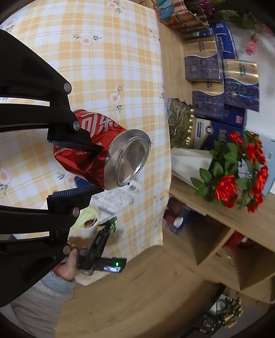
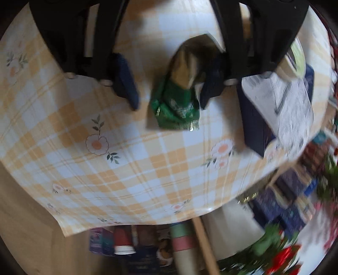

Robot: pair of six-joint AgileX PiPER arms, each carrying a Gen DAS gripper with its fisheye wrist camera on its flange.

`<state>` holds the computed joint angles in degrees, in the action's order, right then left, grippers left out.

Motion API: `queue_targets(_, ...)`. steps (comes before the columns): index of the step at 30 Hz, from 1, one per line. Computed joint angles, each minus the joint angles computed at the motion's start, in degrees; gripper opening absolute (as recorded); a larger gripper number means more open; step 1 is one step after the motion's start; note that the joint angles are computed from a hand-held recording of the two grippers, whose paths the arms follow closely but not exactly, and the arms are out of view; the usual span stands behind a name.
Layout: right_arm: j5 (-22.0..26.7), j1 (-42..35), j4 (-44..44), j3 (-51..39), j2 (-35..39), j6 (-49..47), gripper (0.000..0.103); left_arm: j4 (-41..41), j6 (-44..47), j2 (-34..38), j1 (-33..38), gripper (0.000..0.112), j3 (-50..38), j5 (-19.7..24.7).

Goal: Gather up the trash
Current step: 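Grasp the red soda can with the left tool while the right tool grasps the green-gold wrapper, then carry the soda can over the maroon bin and open the left tool while the right tool carries the wrapper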

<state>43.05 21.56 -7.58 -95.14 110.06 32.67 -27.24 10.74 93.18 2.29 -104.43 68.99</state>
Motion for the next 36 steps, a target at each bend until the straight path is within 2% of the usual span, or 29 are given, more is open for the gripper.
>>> queue_targets(2, -1.3, 0.0, 0.3, 2.5, -2.0, -1.1, 0.028, -0.6, 0.2, -3.6, -0.6, 0.031, 4.0, -0.9)
queue_targets(3, -2.4, 0.2, -0.5, 4.7, -3.8, -0.1, 0.025, -0.9, 0.6, -4.7, -0.7, 0.031, 5.3, -1.2)
queue_targets(6, -6.8, -0.4, 2.2, 12.0, -10.3, -0.4, 0.025, -0.5, 0.5, -8.6, -2.5, 0.031, 8.9, -1.9)
queue_targets(10, -8.7, 0.9, 1.9, 18.3, -18.1, -0.4, 0.024, -1.9, 0.1, -13.9, -4.9, 0.031, 13.7, -3.1)
queue_targets(13, -10.7, 1.6, 6.5, 23.9, -25.6, -2.8, 0.023, -4.6, -0.6, -18.8, -5.7, 0.031, 18.4, -4.9)
queue_targets(19, -11.1, 5.0, 9.1, 31.5, -38.3, -1.4, 0.023, -3.0, -5.6, -26.9, -11.4, 0.031, 26.3, -7.6)
queue_targets(25, -7.0, 12.8, 1.2, 36.1, -47.8, 10.3, 0.022, 5.5, -14.9, -34.2, -24.0, 0.031, 32.2, -10.1)
queue_targets(26, -7.0, 13.7, 0.6, 37.2, -49.4, 11.7, 0.022, 8.6, -18.3, -35.4, -27.6, 0.031, 33.3, -10.7)
queue_targets(30, -5.2, 22.7, -10.8, 41.6, -55.3, 24.3, 0.022, 20.4, -30.8, -38.3, -42.3, 0.031, 38.0, -11.4)
queue_targets(34, -2.6, 29.3, -17.1, 45.2, -59.5, 32.4, 0.022, 29.8, -42.0, -38.8, -56.0, 0.031, 42.9, -11.3)
queue_targets(36, -0.9, 32.2, -19.2, 46.6, -60.9, 34.9, 0.022, 31.6, -45.3, -38.6, -60.6, 0.031, 45.7, -12.0)
